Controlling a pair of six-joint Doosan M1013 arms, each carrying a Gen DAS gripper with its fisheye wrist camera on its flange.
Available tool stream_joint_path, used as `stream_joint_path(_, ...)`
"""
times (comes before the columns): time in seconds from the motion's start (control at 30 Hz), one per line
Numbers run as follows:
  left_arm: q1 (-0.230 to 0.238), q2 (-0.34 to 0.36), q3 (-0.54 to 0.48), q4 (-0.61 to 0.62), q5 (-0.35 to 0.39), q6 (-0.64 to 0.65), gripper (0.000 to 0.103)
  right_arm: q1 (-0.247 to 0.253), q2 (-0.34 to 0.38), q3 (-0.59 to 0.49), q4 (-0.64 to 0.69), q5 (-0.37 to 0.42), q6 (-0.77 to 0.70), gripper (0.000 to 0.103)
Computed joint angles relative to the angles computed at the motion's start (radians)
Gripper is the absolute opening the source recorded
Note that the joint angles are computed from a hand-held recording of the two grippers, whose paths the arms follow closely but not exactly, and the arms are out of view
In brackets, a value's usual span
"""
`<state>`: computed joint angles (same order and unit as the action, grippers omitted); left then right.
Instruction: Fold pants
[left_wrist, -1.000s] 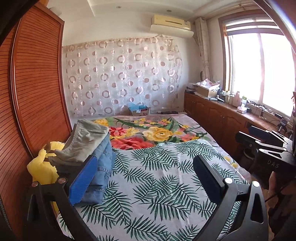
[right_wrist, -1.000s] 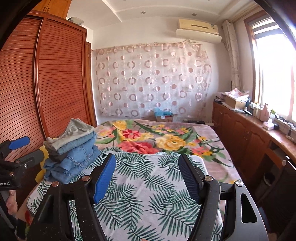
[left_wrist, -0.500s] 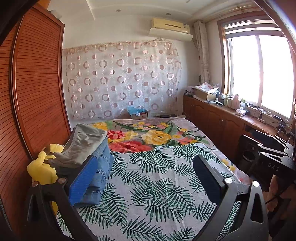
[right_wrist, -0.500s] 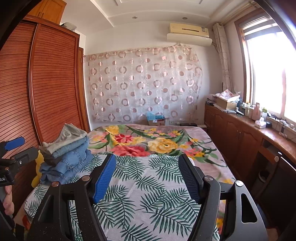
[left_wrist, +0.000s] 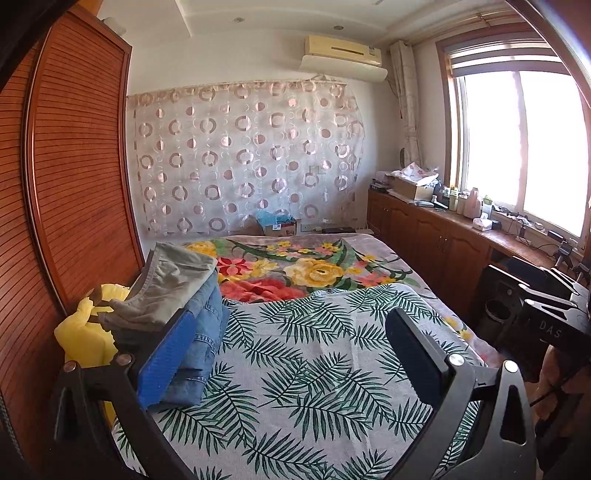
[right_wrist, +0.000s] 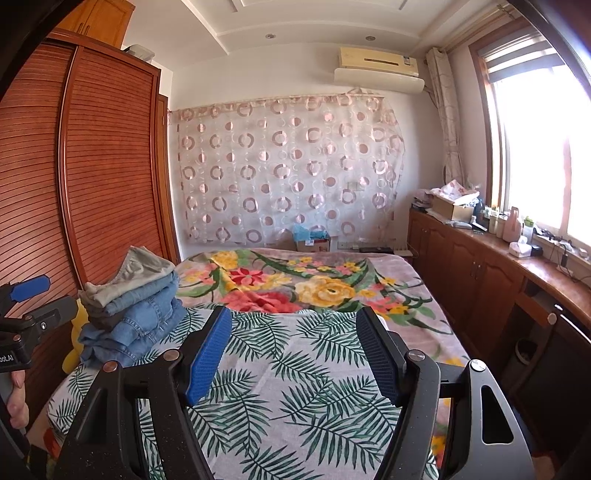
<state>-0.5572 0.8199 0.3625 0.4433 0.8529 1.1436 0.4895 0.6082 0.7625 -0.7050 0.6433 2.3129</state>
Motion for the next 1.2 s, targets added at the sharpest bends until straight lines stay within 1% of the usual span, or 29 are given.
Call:
stream_joint_path(0.4,0.0,-0.001,0.002,0.004,-0.001,-0.001,0.103,-0.005,-0.012,0.022,0.003,-0.015,-0.003,0.072)
stream_joint_path(0.8,0.003,-0.02,0.046,0.03,-0.018,-0.03,0.103,-0.005,-0.012,0.024,0.003,-0.02,-0.004,0.072)
stream_joint_path(1.2,0.003,-0.017,0.043,0.063,0.001,-0.062,0.103,-0.007,-0.012,0.026,0.018,-0.025,-0.016,0.072)
